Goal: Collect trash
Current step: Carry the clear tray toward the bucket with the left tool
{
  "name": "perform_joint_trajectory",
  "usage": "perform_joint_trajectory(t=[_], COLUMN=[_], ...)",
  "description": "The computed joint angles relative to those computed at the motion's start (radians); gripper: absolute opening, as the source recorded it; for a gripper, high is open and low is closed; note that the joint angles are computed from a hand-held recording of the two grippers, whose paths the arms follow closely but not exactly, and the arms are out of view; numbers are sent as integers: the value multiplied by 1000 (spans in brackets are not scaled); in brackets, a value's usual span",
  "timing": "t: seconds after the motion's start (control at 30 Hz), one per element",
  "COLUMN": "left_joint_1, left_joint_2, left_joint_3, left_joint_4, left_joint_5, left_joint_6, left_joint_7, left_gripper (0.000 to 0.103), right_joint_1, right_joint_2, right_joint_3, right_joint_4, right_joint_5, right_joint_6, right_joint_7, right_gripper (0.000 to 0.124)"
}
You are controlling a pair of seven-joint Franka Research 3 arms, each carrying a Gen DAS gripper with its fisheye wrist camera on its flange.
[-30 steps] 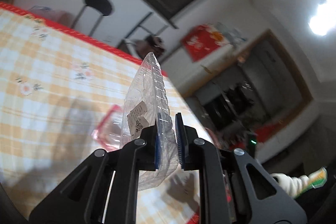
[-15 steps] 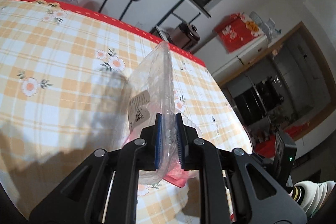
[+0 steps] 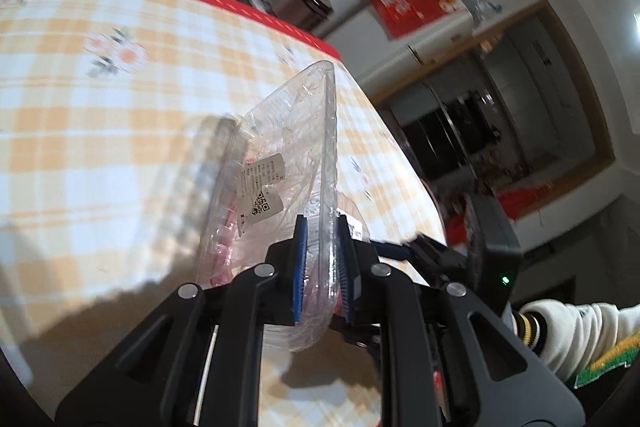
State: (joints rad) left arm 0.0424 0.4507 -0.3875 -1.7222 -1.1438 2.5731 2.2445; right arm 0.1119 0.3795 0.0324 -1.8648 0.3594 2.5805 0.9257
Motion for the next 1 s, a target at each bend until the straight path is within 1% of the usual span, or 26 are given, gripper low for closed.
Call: perform_joint_trajectory(t=[0.07,0.2,0.4,0.57,0.63,0.73,0.93,0.97,1.0], left_joint_1=[-9,-15,-62,-98,-121,-139,-190,-207,-208], left_joint_2=[12,37,81,135,155,177,222,232,236], left_joint_3=[-9,-27,-44,-75,-86,-105,-130,-132,-138], left_joint_4=[10,30,88,149,177,206,293,317,326], left_joint_5=[3,-21,33,72,102,132,219,241,254], left_joint_6=[-10,-36,-68,-79,-75,-62,-33,-24,-21], left_joint_7=[-6,-10,-63,-98,-119,-134,-203,-220,-228], left_gripper=[18,18,18,18,18,18,18,18,18], right_joint_1=[-5,-61,-108,-164,-184,-205,-251,-258,-263], right_joint_2=[-3,-10,-68,-118,-130,-158,-197,-200,-202], right_joint_3=[-13,-2,-27,-52,-58,-67,-87,-90,-94], right_joint_4=[-9,-7,-86,-148,-159,-191,-215,-214,-210], right_joint_5=[-10,61,105,171,208,246,345,363,375], right_joint_6=[8,-37,-46,-56,-54,-28,-17,-17,-20], right_joint_7=[6,-38,-101,-159,-192,-255,-385,-405,-419], right_gripper=[98,98,98,98,98,98,98,98,98])
